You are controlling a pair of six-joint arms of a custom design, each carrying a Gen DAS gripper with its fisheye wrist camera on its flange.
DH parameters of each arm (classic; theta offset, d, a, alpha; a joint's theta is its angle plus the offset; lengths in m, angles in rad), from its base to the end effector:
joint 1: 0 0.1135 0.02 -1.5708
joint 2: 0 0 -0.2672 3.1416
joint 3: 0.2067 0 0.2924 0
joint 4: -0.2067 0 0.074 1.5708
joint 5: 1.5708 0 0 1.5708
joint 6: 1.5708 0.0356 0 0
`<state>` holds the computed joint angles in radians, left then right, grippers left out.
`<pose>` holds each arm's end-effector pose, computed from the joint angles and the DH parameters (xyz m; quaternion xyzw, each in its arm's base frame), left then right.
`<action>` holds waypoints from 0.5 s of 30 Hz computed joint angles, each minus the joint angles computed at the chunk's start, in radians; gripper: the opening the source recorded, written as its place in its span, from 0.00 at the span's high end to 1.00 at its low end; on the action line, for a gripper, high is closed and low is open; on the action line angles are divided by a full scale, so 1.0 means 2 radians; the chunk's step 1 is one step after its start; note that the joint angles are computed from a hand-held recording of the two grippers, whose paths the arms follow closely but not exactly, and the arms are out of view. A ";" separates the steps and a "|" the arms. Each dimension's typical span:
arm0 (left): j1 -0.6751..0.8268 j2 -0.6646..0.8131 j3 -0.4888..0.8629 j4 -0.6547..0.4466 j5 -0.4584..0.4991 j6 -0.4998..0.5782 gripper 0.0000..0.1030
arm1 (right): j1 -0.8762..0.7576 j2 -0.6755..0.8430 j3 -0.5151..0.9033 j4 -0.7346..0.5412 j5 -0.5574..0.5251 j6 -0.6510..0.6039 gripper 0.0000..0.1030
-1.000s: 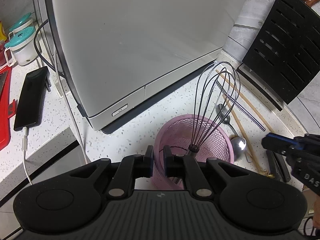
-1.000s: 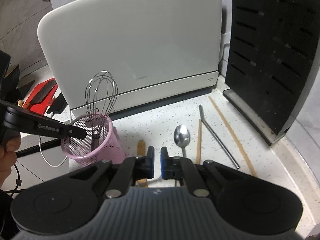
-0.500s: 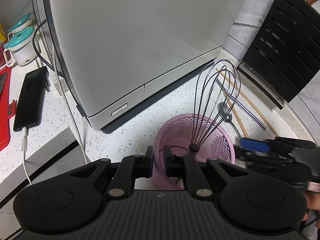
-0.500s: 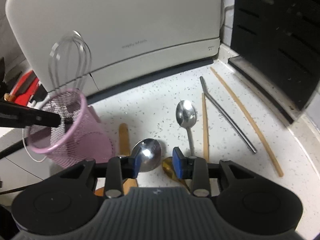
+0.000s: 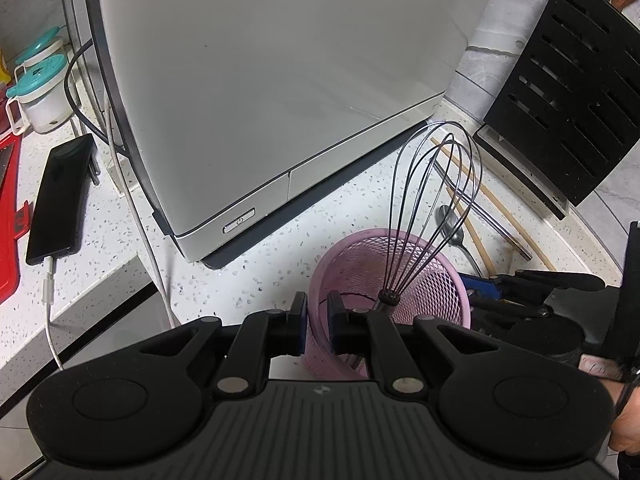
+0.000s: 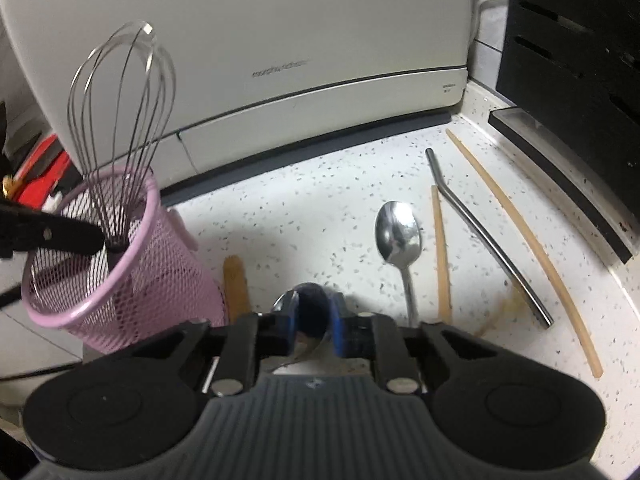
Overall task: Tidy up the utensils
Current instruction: 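Lift the wooden-handled spoon with the right tool toward the pink cup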
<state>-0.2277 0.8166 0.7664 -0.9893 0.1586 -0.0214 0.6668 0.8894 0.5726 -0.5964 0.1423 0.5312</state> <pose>0.1752 -0.0464 0.2597 0.1197 0.9546 -0.1084 0.2502 0.1674 0.1254 0.2024 -0.0410 0.9434 0.1260 0.3039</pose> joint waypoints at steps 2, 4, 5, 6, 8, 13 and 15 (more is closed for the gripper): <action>0.000 0.001 0.001 0.000 0.000 0.000 0.90 | -0.014 -0.011 -0.004 0.005 -0.015 0.002 1.00; 0.000 0.001 0.000 0.000 0.000 0.000 0.90 | -0.028 -0.026 -0.006 0.003 -0.036 0.007 1.00; 0.001 0.001 0.000 0.000 0.000 0.000 0.90 | -0.032 -0.031 -0.007 0.001 -0.044 0.011 1.00; 0.001 0.001 0.000 0.000 0.000 0.000 0.90 | -0.034 -0.036 -0.007 -0.001 -0.049 0.013 1.00; 0.001 0.001 0.000 0.000 0.001 0.000 0.90 | -0.026 -0.050 -0.008 -0.009 -0.043 0.016 1.00; 0.001 0.001 0.001 0.000 0.001 0.000 0.90 | 0.033 -0.099 0.001 -0.040 0.022 0.021 1.00; 0.001 0.001 0.001 0.000 0.001 0.000 0.90 | 0.065 -0.116 0.012 -0.057 0.059 0.023 1.00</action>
<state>-0.2259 0.8185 0.7674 -0.9892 0.1604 -0.0212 0.7959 0.6579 0.5959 -0.7107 0.2609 0.5770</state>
